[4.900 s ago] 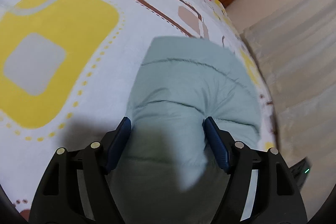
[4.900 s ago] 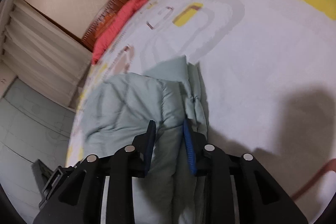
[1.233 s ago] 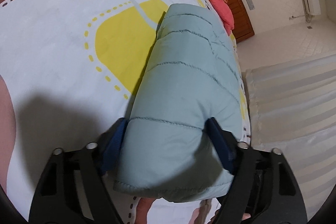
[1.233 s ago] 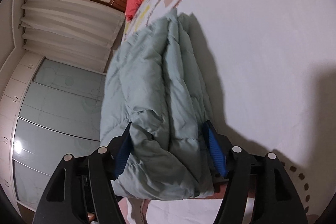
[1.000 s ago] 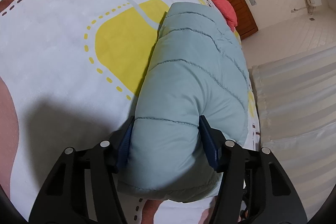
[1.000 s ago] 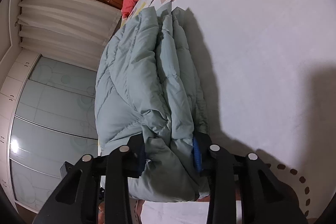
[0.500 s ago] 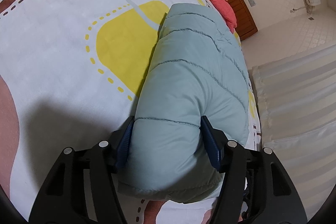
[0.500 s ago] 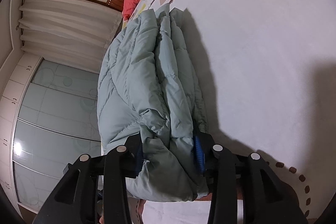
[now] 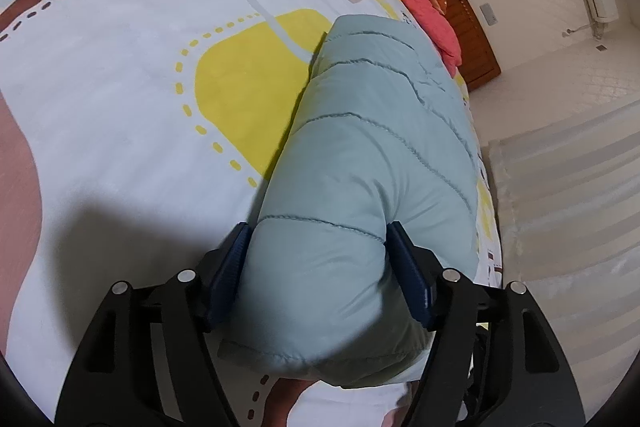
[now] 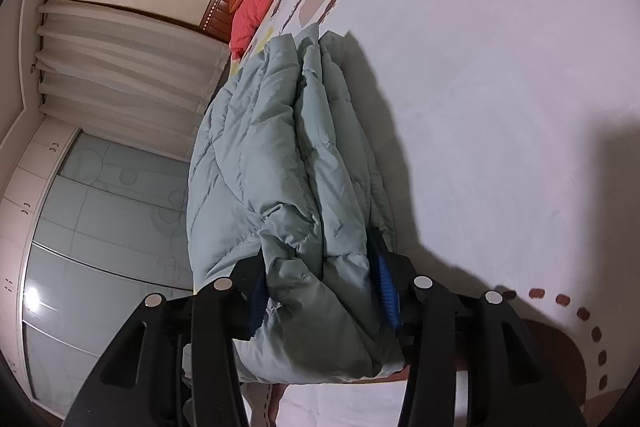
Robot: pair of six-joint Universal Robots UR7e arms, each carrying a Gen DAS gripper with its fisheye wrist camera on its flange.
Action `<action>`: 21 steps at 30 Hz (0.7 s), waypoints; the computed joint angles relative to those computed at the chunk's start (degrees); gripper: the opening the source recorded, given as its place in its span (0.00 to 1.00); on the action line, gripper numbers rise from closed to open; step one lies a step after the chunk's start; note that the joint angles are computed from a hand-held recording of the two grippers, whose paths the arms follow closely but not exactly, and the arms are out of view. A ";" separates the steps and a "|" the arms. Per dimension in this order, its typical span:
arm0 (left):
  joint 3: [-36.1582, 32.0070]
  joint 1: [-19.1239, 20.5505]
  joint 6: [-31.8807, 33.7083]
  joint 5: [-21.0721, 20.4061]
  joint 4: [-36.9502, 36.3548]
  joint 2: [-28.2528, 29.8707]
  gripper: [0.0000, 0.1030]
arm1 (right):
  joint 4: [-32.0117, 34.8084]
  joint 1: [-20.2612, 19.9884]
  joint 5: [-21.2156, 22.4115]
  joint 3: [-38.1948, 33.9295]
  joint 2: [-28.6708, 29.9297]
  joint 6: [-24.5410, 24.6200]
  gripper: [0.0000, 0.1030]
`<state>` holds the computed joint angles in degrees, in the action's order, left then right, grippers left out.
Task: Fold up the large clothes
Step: 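Open both grippers and withdraw them from the folded jacket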
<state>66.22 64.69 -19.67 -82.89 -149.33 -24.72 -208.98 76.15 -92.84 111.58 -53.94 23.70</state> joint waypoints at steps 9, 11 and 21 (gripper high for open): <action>5.19 -2.69 2.80 7.74 -2.54 -3.21 0.76 | -4.25 4.75 -10.34 3.23 -1.37 -2.71 0.45; 7.17 -3.72 5.37 10.26 -3.98 -4.47 0.76 | -3.99 6.50 -14.04 3.43 -1.70 -4.61 0.46; 19.45 -9.76 20.69 24.87 -18.70 -10.19 0.93 | -2.90 16.08 -34.87 3.13 -0.54 -15.97 0.62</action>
<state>85.67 54.93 1.02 -58.02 -168.02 -34.90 -211.88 92.23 -127.70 114.71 -54.48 7.73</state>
